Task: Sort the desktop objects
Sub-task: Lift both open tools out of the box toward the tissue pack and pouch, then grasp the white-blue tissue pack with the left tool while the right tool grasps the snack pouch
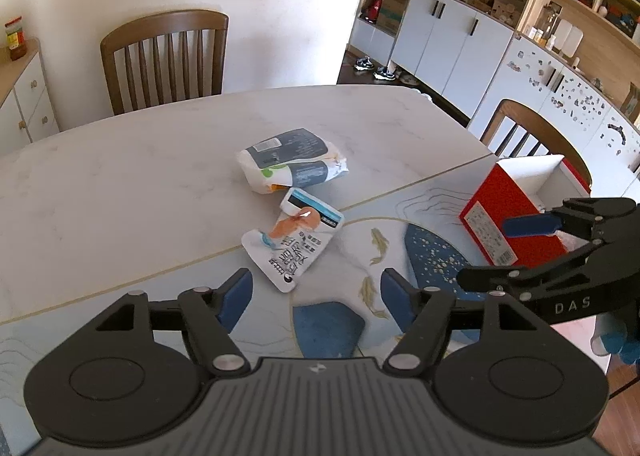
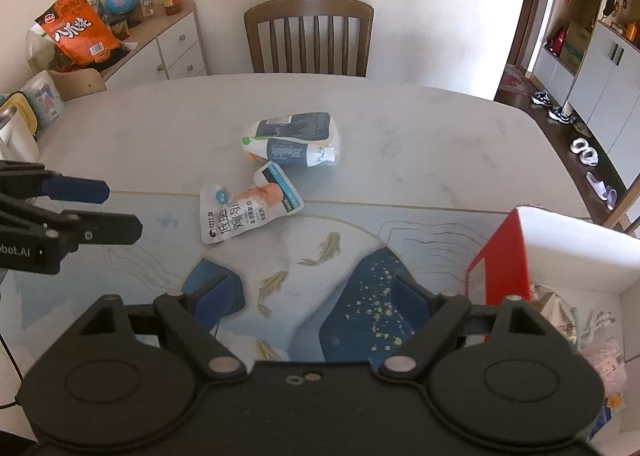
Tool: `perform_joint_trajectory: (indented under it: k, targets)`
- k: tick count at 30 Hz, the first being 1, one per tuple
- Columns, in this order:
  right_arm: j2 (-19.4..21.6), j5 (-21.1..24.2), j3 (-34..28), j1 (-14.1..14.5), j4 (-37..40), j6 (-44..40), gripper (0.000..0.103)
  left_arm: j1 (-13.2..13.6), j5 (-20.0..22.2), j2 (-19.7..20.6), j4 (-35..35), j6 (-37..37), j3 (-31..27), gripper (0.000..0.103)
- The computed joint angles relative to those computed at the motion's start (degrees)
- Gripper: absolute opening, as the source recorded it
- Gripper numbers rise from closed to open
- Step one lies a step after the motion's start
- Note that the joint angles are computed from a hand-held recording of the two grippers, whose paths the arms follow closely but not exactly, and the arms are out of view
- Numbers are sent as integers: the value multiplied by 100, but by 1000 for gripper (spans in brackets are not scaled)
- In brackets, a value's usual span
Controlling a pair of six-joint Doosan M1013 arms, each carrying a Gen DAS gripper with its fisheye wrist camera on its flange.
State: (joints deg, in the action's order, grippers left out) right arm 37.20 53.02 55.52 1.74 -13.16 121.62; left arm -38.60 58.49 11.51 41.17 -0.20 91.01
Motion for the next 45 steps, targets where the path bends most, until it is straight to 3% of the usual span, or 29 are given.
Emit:
perform_joint_trajectory:
  k: [3, 10, 24, 26, 35, 45]
  targets:
    - [77, 50, -99, 5, 15, 33, 87, 65, -97, -12, -35, 19, 65, 72]
    - [286, 114, -361, -5, 115, 30, 87, 224, -321, -22, -13, 96, 213, 88]
    - [798, 313, -996, -84, 296, 173, 89, 723, -994, 35, -81, 653, 462, 90]
    - [876, 269, -1086, -95, 281, 276, 94, 787, -1051, 51, -40, 693, 474, 102]
    - [1182, 146, -1450, -93, 410, 581, 98, 1087, -1464, 134, -95, 1155, 476, 103]
    - [1590, 506, -2158, -69, 291, 929, 98, 1438, -2202, 286, -188, 2295, 405, 103]
